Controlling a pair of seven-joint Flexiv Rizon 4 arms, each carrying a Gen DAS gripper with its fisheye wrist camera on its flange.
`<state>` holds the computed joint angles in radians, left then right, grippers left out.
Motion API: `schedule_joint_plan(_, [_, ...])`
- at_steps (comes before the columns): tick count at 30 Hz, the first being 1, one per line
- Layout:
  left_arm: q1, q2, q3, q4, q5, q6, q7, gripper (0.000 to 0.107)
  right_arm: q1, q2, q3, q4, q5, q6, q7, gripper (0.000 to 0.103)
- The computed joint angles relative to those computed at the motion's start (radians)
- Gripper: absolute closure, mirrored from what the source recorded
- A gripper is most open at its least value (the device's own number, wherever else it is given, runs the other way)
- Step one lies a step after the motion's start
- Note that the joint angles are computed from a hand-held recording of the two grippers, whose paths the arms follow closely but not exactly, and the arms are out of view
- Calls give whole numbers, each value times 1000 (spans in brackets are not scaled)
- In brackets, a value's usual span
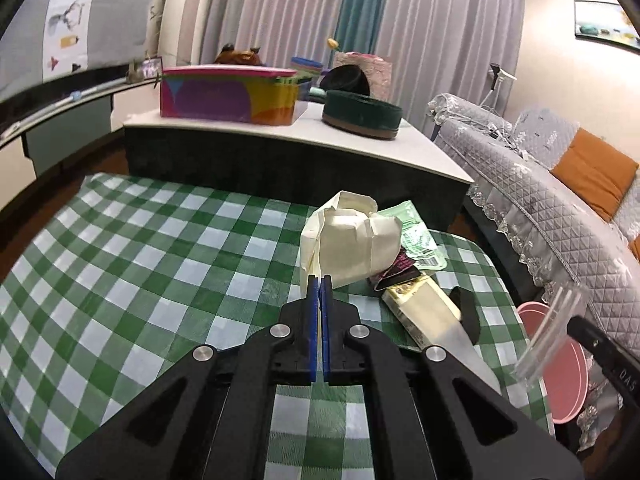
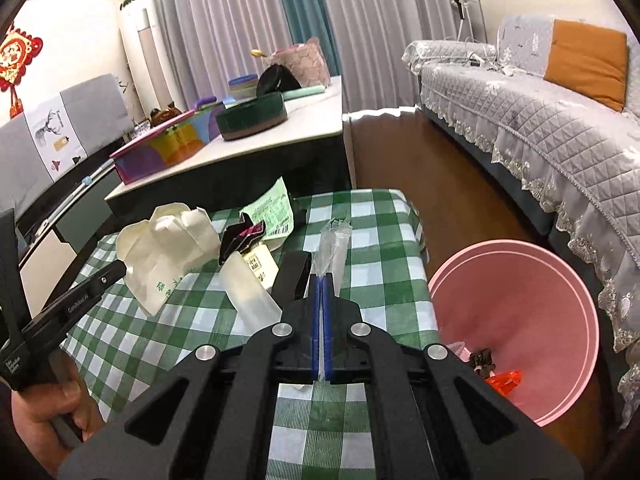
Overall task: Collect trash
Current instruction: 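Carry the straw packets and takeout box over the pink bin and open both grippers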
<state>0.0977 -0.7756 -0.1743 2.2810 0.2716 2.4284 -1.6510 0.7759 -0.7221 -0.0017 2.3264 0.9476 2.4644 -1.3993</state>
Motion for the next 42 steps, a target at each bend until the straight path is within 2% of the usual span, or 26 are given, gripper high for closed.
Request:
schedule_joint_plan(9, [-61, 41, 39, 62, -27, 97, 34, 107, 21, 26, 17, 23, 61, 56, -55, 102])
schedule_joint_plan(25, [-88, 59, 29, 92, -11, 104, 56, 107, -10, 50, 71, 0, 178, 110, -216, 102])
schedule_joint_plan(42, [-134, 46, -8, 67, 4, 96, 44, 107, -84, 41, 128, 17, 238, 170, -258, 102])
